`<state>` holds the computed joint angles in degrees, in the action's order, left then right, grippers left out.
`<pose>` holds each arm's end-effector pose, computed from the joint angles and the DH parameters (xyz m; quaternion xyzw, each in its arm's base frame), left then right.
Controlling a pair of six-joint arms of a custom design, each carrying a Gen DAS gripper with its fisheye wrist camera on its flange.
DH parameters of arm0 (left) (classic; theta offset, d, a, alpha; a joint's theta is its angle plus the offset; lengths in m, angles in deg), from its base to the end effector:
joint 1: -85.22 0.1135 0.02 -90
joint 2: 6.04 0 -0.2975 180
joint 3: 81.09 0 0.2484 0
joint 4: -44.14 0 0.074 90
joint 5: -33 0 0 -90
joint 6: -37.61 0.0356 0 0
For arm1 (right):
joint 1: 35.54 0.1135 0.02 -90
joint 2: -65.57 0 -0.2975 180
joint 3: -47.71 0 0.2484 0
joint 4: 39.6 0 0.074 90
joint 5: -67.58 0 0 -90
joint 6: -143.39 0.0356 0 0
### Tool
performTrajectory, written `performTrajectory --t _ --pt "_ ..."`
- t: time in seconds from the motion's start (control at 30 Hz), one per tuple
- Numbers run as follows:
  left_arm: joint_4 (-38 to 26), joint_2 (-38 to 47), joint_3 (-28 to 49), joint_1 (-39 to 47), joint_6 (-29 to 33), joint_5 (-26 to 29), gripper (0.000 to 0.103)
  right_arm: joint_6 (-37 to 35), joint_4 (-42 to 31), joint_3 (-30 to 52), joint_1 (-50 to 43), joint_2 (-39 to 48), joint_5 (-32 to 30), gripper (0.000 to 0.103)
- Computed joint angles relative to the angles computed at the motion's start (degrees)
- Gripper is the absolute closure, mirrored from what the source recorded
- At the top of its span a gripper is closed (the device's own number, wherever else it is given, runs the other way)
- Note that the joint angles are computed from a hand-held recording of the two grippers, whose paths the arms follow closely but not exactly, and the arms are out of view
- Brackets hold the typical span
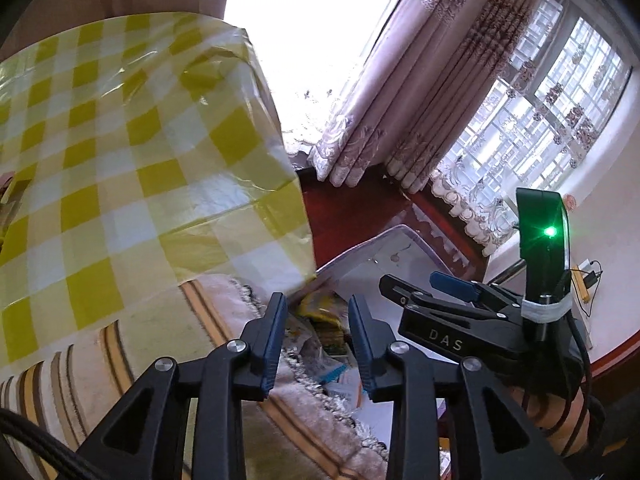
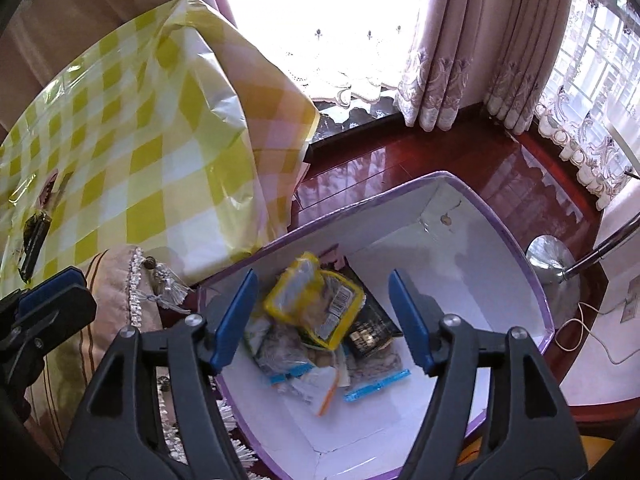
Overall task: Organize snacks
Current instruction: 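Open both tools over the white box to drop the packets, then move both open tools back over the remaining snacks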
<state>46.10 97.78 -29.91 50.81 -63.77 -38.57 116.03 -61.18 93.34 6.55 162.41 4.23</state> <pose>0.2495 -0.1845 0.1216 0.2384 0.9001 -0.2681 0.2473 0.1906 0.1506 0.1142 0.2055 0.9405 -0.0239 0.2694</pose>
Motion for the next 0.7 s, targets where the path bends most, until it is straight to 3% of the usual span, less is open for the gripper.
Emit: performTrajectory --t 0.3,0.7 --pt "0.18 -2.77 -3.19 6.45 1.66 -0.68 0.069 0.05 -1.29 5.39 4.37 2.22 0.32 0.032" --pt "-0.28 -5.93 -7.60 24.10 5.98 0.25 0.069 -1.97 -1.67 15.14 9.29 8.04 1.24 0.032"
